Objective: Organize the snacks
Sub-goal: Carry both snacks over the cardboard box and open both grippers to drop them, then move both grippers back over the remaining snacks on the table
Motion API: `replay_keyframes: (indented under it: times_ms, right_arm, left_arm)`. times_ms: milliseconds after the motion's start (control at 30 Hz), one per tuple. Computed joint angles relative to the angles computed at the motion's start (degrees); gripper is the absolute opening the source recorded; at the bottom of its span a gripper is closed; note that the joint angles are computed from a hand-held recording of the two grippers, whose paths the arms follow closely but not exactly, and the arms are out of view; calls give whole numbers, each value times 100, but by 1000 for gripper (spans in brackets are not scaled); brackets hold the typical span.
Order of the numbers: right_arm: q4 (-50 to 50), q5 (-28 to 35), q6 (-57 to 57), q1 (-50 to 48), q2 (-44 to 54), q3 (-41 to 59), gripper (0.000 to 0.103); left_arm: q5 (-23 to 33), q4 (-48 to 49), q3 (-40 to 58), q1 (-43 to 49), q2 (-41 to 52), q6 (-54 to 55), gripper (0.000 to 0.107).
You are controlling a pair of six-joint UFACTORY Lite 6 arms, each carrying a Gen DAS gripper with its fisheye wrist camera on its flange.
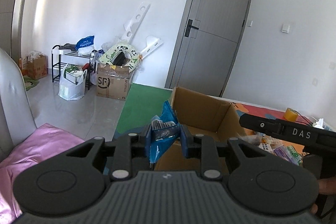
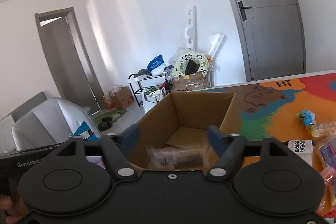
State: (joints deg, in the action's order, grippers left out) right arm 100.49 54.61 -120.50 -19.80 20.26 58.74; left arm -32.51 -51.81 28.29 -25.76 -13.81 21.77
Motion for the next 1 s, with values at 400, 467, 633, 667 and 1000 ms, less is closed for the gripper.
replay_keyframes:
  times_ms: [400,467,633,667,1000]
  right_arm:
    - [-371,151,210,-673,-89,-166,76]
    - [-391,134,208,-751,-81,-175,76]
    - [-458,53,312,-1018,48,-136,79]
    - [-485,45,323,-1080,66,-134,79]
    - [-727,83,291,-1816,279,-64,90]
  left_arm:
    - [78,721,703,29,849,-482,28]
    - [51,726,821,14,983,-466,28]
    - [-34,608,1143,-60,1398,-287,32]
    - [18,638,1176,-51,1436,-327,34]
    - [-19,235,1071,-416,1331,-273,69]
